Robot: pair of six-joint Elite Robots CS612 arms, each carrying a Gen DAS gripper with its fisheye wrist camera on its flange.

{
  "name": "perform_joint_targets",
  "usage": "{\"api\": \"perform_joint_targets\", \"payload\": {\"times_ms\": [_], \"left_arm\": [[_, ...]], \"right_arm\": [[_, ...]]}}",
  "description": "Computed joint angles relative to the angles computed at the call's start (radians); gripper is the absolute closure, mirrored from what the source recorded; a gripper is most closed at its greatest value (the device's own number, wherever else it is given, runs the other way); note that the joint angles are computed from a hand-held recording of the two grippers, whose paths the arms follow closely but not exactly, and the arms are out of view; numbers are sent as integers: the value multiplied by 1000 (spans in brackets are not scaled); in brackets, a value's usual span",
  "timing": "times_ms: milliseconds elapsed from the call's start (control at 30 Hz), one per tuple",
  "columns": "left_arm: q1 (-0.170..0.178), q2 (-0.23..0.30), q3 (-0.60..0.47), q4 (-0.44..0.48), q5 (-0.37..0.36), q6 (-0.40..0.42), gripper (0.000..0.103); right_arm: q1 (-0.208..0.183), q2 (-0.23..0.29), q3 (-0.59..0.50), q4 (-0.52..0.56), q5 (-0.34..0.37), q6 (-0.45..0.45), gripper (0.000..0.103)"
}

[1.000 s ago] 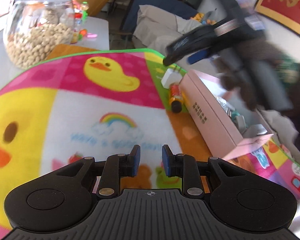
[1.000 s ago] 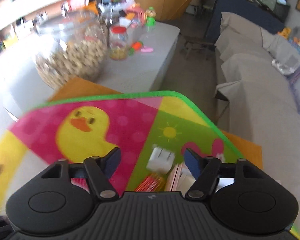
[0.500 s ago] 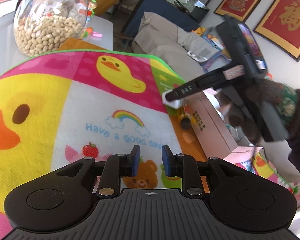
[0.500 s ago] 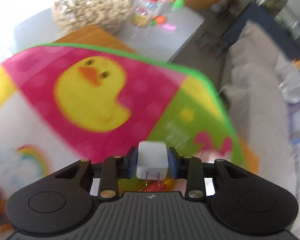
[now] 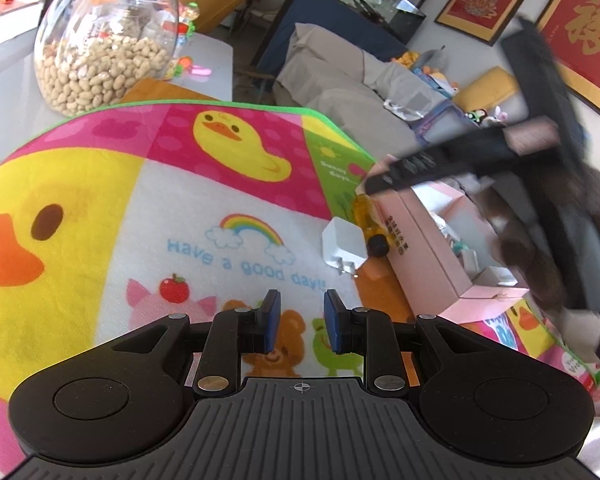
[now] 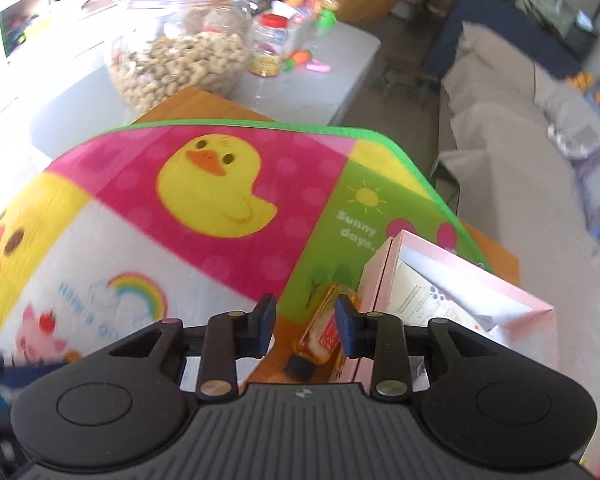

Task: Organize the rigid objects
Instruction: 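Grasp the white charger with the left tool while the right tool grasps the orange oil bottle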

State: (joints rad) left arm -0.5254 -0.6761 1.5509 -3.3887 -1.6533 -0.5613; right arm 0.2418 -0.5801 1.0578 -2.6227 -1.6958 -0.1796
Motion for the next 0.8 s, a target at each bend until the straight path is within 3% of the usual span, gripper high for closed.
{"api": "perform_joint_targets", "payload": {"times_ms": [100,167,300,433,633,733,800], "left_arm": [[0,-3,6,-10,-8,5,77],[2,-6,16,-17,-11,5,77],[7,-8,33,-48,9,12,77],[11,-1,26,-37,17,-13,77],[6,-1,20,-19,4,4,77],[-1,-2,12,8,4,16,77],[-7,0,3,27,2,27,77]], "right_arm": [[9,68,-108,20,-71,-12,76],[15,110,-181,73,-123,-15,87],[15,123,-194,123,-146,-21,92],[7,64,-83,103,-91,-19,92],[-30,-88,191,5,160,1,92],[-34,-151,351,-200,174,-14,89],[-30,-174,426,-302,156,-24,76]]}}
